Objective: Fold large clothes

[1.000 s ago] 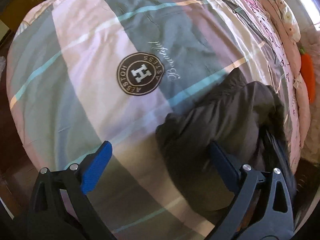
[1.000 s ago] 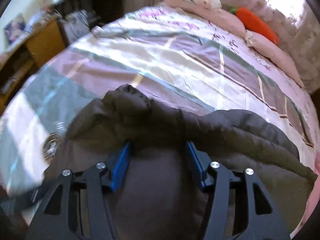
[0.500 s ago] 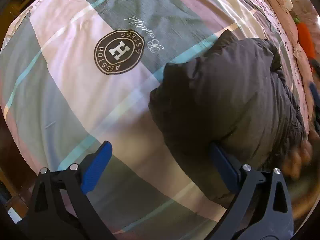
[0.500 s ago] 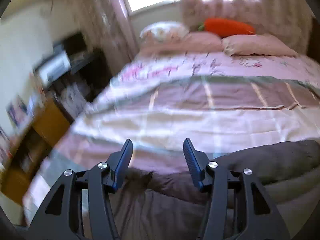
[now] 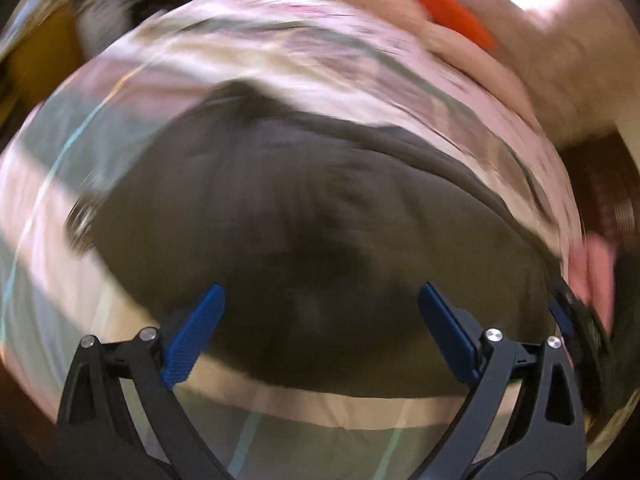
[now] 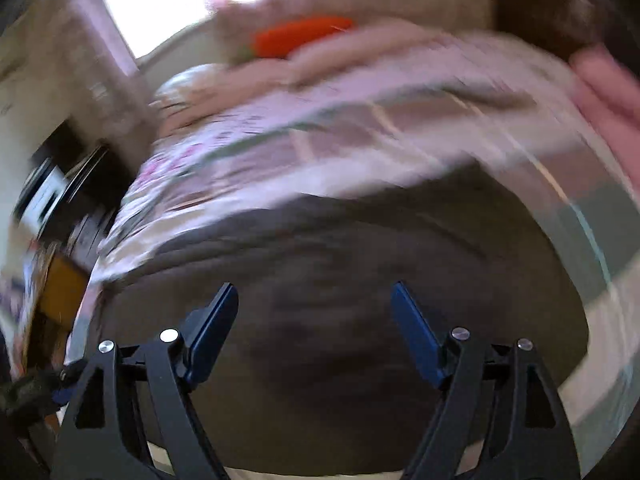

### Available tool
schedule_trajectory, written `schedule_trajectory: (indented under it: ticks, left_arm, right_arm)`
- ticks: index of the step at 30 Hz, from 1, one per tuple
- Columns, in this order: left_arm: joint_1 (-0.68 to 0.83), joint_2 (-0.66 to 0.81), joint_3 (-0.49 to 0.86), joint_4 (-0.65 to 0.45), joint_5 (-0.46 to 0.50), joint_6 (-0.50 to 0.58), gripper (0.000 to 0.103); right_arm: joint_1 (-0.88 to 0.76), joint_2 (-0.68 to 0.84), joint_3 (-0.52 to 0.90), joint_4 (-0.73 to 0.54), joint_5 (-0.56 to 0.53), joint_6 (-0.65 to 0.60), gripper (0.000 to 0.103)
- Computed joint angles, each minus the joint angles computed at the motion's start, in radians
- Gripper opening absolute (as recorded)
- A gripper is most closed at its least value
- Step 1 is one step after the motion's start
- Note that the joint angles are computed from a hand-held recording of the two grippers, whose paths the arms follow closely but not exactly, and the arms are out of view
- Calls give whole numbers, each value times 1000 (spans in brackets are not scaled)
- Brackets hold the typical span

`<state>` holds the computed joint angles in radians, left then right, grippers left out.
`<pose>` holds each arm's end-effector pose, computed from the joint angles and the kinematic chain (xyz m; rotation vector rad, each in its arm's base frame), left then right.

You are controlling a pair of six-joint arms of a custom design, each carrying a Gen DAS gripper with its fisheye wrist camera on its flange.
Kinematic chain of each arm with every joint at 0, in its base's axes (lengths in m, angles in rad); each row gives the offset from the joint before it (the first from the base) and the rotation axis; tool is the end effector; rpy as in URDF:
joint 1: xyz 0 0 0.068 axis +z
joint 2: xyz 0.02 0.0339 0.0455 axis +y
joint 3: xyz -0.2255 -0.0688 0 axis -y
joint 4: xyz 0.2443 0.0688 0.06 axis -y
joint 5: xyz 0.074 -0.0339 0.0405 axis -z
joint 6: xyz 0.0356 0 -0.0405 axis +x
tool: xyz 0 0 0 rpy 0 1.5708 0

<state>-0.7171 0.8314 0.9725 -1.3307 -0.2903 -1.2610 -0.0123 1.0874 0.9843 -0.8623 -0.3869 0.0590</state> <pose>0.1135 -0.0854 0.2735 -0.7941 2.5657 -0.2171 0.2254 0.0107 0.2597 -0.0638 2.5052 0.5081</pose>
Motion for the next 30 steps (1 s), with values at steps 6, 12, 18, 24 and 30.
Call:
schedule_trajectory:
  ticks: [6,12,18,24,30]
  left_arm:
    - [-3,290,11,197,86,134,99]
    - [89,300,-29,252,112,161,101]
    - [72,373,10,256,79,122,101]
    - [48,396,19,256,60,103,101]
    - [78,363,-18,285,98,135,101]
  right_arm:
    - [-155,188,37,63,-3,-104,80]
    - [-390,376,98,163,128,-18,79]
    - [-320,270,127,101,-42,-79,73]
    - [-185,422,101,226,80,4,63]
    - [-277,415,49,402,148,150,63]
